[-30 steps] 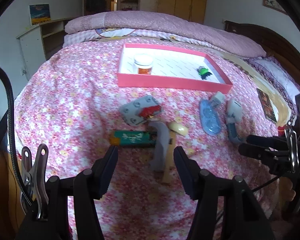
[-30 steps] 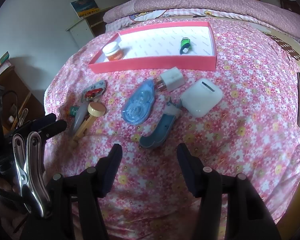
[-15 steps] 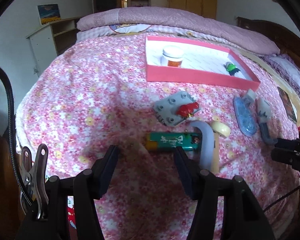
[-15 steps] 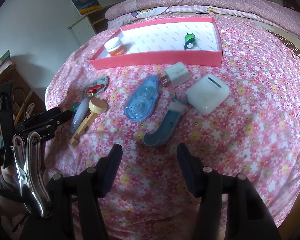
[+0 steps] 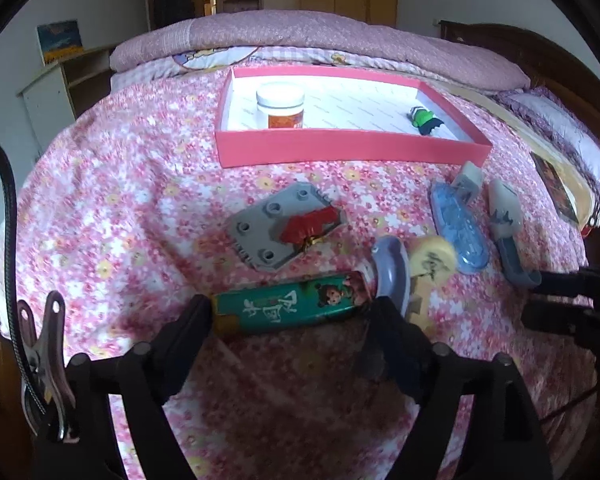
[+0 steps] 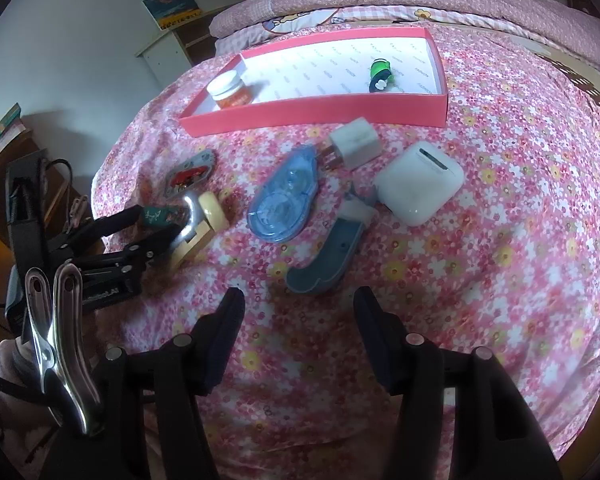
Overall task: Organize rigid objects
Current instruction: 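Grasp the teal box with the left tool while the right tool grasps the blue correction tape, then carry the teal box and correction tape with both tools into the tray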
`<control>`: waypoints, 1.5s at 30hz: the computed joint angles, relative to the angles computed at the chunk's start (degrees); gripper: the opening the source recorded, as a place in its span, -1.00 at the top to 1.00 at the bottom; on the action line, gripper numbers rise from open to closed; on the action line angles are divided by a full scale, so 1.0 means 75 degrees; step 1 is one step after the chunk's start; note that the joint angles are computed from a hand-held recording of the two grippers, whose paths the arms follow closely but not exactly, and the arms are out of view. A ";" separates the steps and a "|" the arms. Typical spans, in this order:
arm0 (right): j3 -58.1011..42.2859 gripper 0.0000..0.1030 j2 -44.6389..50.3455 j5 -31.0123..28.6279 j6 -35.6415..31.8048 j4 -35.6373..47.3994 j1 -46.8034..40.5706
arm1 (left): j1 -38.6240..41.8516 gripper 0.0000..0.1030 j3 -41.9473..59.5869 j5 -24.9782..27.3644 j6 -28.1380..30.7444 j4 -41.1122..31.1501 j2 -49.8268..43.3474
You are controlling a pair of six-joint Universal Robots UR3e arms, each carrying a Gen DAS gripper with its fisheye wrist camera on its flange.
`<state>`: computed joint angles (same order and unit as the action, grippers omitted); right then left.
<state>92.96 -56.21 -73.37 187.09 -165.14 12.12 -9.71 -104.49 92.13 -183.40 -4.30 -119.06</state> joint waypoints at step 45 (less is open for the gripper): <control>-0.0224 0.64 0.0615 -0.0780 0.0467 -0.1079 0.0067 | 0.0078 -0.66 -0.0509 -0.0119 -0.0781 0.0682 0.0495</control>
<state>91.28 -51.60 -79.22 190.60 -173.23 12.62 -9.12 -108.31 91.24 -189.26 0.81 -115.35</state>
